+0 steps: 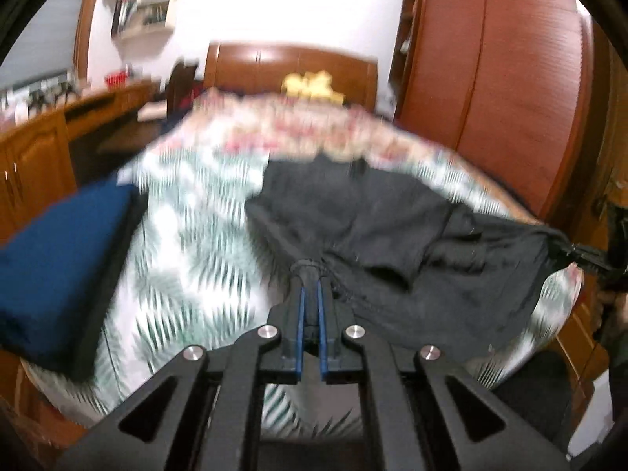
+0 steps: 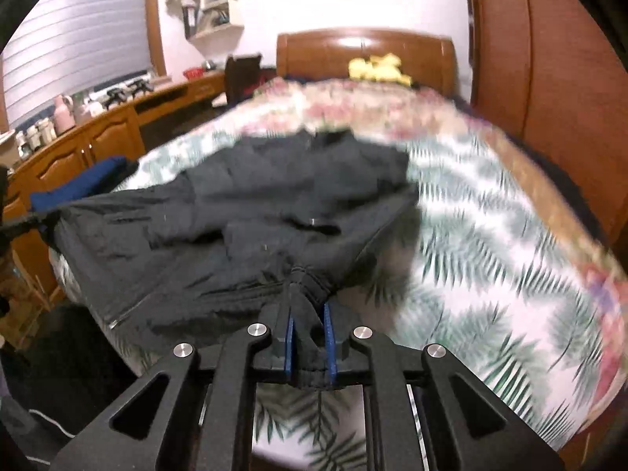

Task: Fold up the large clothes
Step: 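Close both tools on the jacket hem, then lift the hem with both tools and fold it toward the collar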

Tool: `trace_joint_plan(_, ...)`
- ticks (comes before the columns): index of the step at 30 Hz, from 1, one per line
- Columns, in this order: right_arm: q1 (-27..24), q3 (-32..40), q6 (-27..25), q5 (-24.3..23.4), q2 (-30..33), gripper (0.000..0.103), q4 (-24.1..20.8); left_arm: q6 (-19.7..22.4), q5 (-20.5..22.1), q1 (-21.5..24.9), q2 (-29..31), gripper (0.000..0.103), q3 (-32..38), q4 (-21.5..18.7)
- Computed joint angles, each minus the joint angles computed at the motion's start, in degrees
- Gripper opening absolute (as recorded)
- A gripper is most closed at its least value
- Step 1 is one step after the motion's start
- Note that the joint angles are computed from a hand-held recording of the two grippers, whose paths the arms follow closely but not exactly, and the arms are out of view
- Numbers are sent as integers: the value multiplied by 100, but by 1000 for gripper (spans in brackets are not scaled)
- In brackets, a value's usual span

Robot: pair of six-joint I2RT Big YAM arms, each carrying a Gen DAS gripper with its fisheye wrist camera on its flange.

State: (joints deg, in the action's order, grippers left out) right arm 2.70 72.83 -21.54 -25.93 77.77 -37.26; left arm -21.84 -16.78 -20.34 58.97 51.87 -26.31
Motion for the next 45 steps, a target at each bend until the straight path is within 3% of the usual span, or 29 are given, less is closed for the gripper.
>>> trace_joint_plan(11,-166,752,300,-431,-715,9,156,801,-629,-445,-385,2,1240,-203)
trace_joint_plan(21,-898,753,618,-1298,-1546,9,490,1314,-1260,-1114,-863,2,1556,7)
trace_joint_plan(24,-927,656,420,-1217,-1550,9,460,1339,-1238,-1079,-761,2,1527,10)
trace_joint_plan(32,-413,161,-440,-199,-717,9,176,885,-494,-263,263,2,1212,-2)
trace_joint_plan(35,-356,138,-438,-76,-230,9,188,710,-199,28,724,2,1180,122)
trace_joint_plan(39,-338,352,-263,31,389,9,293,643,-113,263,1283,2,1321,255)
trace_joint_plan(45,-179,1388,35,404,1443,9,267,717,-7,570,1897,2,1742,439)
